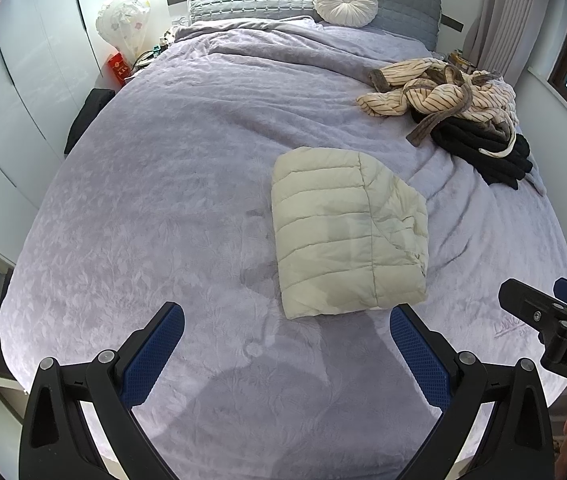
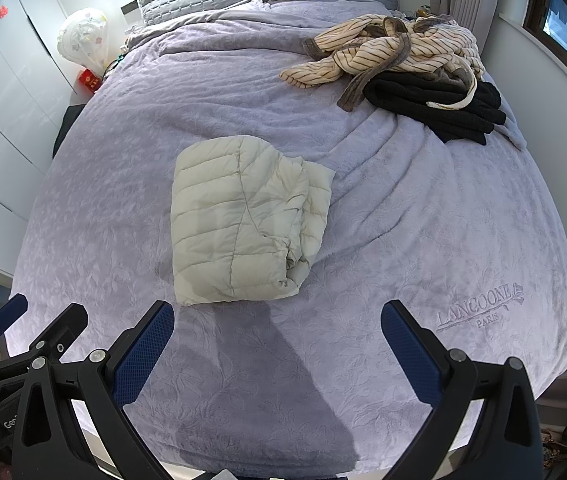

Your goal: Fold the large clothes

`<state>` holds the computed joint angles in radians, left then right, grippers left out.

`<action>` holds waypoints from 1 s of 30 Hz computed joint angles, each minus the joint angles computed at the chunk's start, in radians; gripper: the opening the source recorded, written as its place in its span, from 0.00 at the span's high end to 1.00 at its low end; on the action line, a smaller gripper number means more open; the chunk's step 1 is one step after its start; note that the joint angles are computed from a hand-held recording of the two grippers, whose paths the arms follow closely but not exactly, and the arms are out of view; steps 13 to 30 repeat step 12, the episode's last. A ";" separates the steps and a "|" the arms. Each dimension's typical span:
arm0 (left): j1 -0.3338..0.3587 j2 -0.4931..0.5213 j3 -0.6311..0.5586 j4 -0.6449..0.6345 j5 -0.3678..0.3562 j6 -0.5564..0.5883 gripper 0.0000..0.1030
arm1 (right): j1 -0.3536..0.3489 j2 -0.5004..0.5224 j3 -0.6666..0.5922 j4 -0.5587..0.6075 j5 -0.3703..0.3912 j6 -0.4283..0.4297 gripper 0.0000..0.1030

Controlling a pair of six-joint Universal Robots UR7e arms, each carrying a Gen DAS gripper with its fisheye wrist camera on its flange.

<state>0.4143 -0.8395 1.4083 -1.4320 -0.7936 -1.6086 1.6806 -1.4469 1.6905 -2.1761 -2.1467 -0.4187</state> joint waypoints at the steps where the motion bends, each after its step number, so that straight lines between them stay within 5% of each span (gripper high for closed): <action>1: 0.000 0.003 -0.004 0.002 0.000 0.001 0.00 | 0.000 0.000 -0.001 0.002 0.002 0.001 0.00; 30: 0.001 0.010 -0.021 0.004 0.013 0.034 0.00 | -0.001 -0.003 0.004 -0.002 0.002 0.003 0.00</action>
